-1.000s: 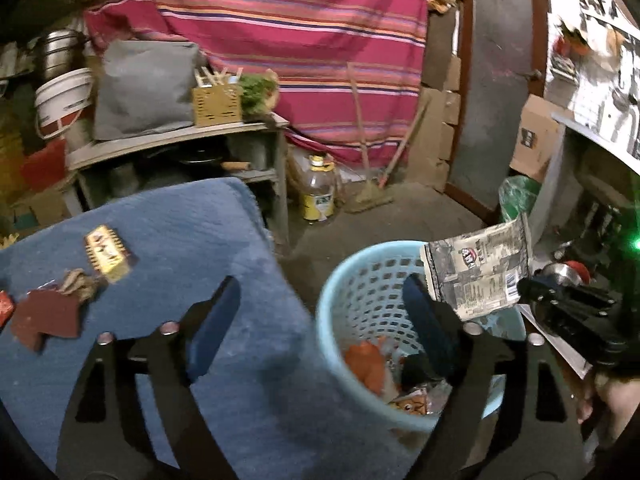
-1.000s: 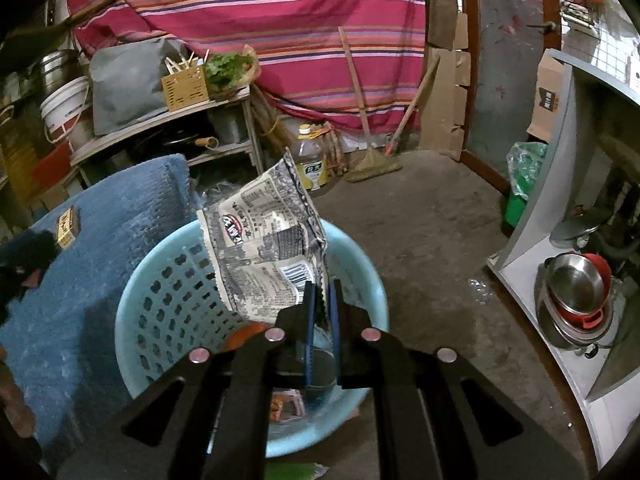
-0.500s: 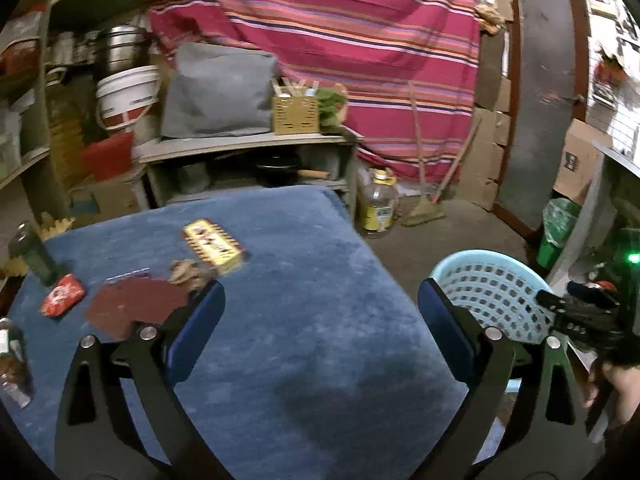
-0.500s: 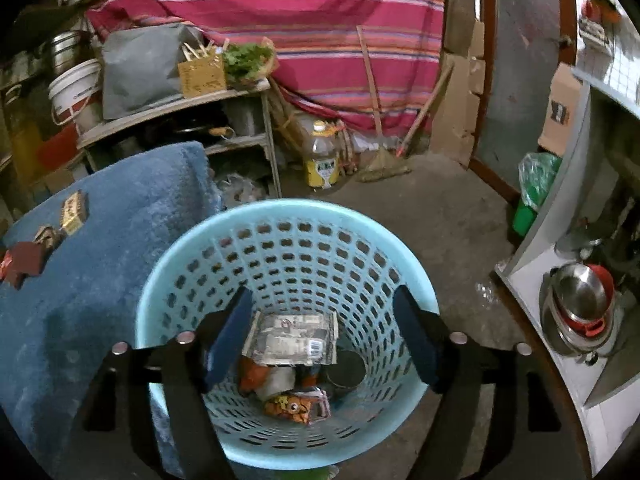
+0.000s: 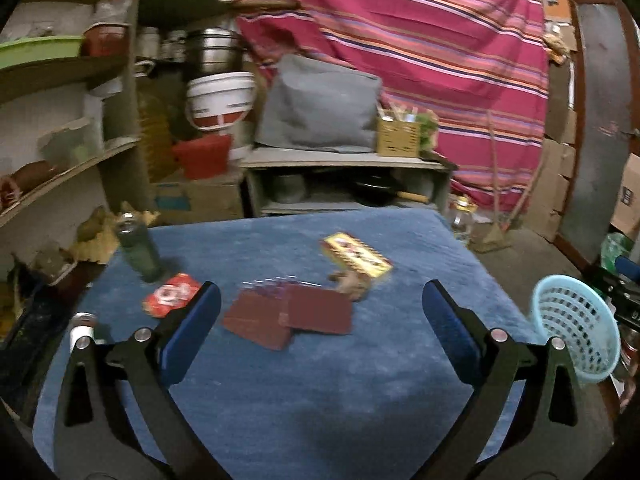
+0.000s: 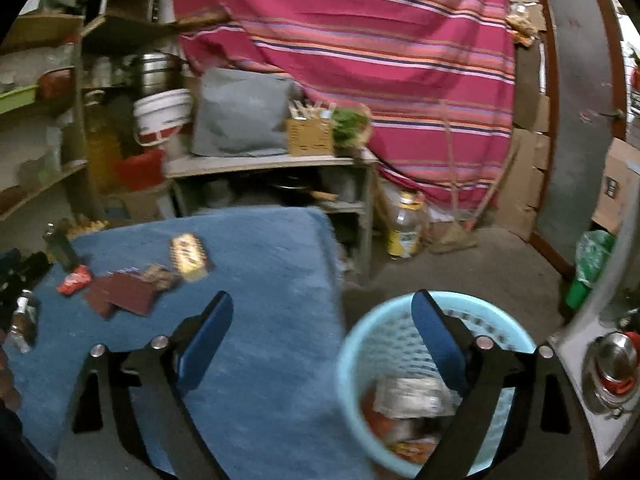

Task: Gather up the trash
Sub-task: 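Move both tools back over the table toward the remaining trash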

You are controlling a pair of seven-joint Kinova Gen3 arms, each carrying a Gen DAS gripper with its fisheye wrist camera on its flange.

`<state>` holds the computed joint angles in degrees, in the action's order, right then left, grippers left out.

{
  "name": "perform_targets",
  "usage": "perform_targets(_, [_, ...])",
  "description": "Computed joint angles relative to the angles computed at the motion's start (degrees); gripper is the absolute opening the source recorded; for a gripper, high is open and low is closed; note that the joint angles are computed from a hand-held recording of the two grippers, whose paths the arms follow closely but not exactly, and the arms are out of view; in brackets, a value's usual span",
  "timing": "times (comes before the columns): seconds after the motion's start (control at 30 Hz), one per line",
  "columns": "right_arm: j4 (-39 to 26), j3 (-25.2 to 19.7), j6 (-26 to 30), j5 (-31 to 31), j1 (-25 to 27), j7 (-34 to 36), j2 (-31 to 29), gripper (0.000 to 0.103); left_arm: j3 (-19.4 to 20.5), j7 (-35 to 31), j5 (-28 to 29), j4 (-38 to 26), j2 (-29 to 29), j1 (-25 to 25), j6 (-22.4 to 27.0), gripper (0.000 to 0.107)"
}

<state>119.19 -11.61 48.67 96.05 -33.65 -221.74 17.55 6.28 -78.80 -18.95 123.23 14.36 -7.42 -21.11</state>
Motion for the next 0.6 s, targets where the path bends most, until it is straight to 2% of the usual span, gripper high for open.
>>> perform_targets(0.13, [-6.56, 0.5, -1.52, -1.58, -2.14, 3.72, 4.01, 0.09, -2.03, -1.2, 0.41, -1.28, 1.13, -1.7, -0.96, 0.097])
perform_targets(0.27, [-12.6, 1.3, -1.59, -3.48, -4.71, 8.89, 8.09, 0.09, -2.78, -1.57, 1.04, -3.85, 2.86, -3.0, 0.18, 0.097])
perform_targets(0.43, [-19.43, 3.87, -4.05, -6.51, -7.67, 13.59, 12.15, 0.09, 2.33, 3.78, -3.98, -7.63, 5.62, -9.87, 2.01, 0.097])
perform_targets(0.6, [-25.06, 6.93, -5.09, -9.79, -10.33, 17.85, 16.33, 0.09, 0.78, 2.12, -3.7, -9.29, 9.14, -10.0, 1.04, 0.097])
